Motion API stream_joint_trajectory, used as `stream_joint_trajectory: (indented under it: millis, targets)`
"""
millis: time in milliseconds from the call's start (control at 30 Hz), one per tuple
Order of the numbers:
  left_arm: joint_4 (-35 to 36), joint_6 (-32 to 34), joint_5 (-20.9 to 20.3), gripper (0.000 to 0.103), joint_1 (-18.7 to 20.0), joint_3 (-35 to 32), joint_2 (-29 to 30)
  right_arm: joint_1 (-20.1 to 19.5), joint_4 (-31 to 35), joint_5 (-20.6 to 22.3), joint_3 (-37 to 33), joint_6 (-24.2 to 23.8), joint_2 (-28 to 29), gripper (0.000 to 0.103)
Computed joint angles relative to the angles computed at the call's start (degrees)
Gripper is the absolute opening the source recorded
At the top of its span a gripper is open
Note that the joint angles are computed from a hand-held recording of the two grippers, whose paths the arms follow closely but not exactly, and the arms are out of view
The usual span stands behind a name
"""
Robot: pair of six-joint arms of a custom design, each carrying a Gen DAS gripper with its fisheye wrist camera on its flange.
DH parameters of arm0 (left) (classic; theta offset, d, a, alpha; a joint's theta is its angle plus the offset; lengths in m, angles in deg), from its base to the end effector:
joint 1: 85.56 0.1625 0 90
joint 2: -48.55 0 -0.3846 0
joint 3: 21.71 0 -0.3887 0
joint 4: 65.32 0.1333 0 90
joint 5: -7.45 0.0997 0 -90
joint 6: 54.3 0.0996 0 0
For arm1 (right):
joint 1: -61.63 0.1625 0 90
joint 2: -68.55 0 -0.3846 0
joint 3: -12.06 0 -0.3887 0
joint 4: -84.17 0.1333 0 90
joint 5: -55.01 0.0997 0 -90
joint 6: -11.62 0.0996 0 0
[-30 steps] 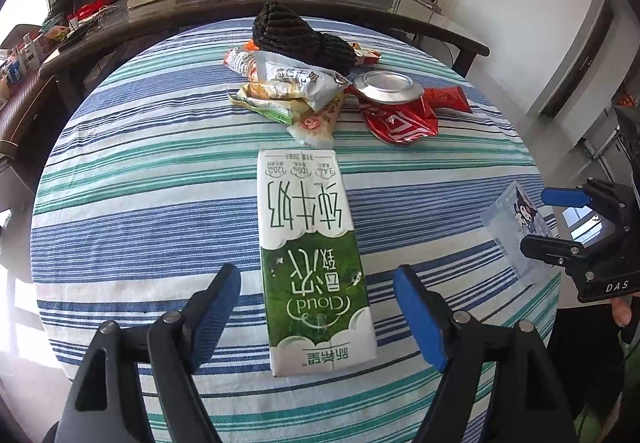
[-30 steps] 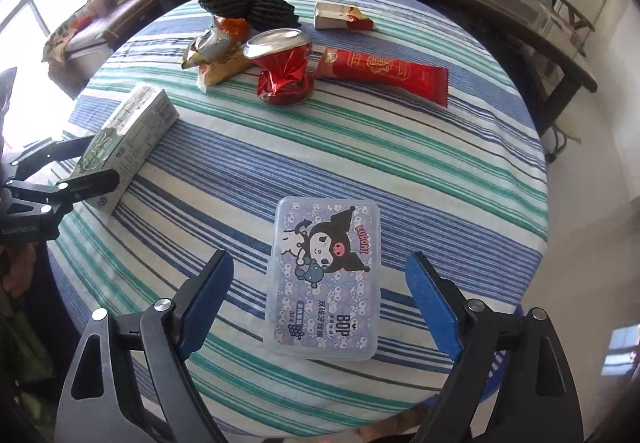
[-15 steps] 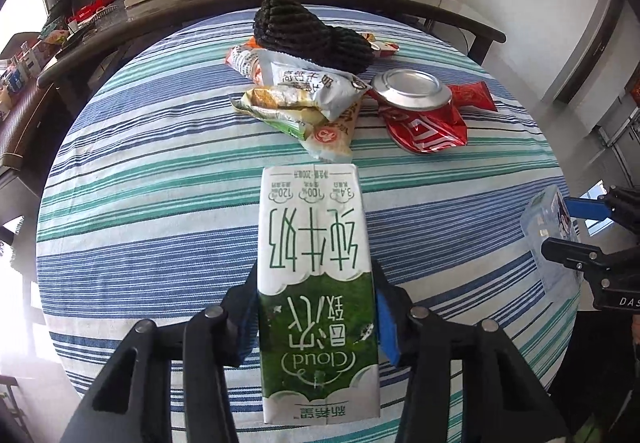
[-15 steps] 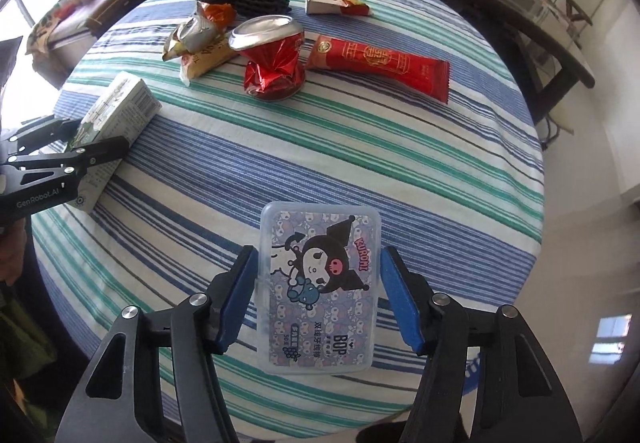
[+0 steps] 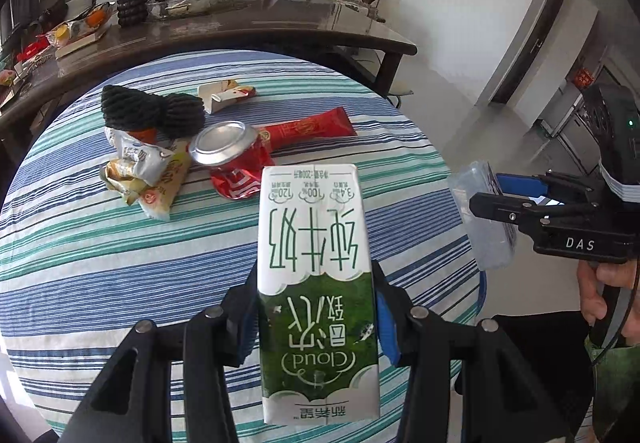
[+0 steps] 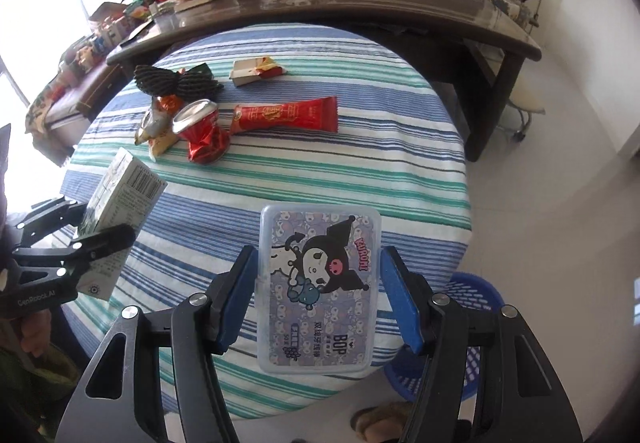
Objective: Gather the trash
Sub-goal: 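Carry the carton and box over the blue wastebasket with both grippers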
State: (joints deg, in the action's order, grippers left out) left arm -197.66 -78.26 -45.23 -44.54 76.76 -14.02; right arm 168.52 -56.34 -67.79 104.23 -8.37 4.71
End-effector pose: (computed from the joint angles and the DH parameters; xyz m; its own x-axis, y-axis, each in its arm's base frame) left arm -0.3256 -0.5399 0.2084 -0.8283 0.2427 -0.5050 0.4523 0.8215 -0.3471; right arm 0.2606 -0.5852 0.2834 -0.7197 -0.3485 0.6005 -0.5481 0.8161 -0.1833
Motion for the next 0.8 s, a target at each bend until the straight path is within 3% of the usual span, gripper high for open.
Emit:
stream_joint_trajectory:
  millis: [400, 800]
  targets:
    - [-5.47, 4.23, -9.89, 0.049, -3.6, -12.48, 17.9, -10.59, -4.44, -2.16, 5.53, 1.99, -11.65, 0.064]
    - [-1.82, 3.88, -14.65, 0.049, -3.09, -27.69, 35.25, -22.21, -7.12, 3.1, 8.76, 4.71, -17.32, 0.064]
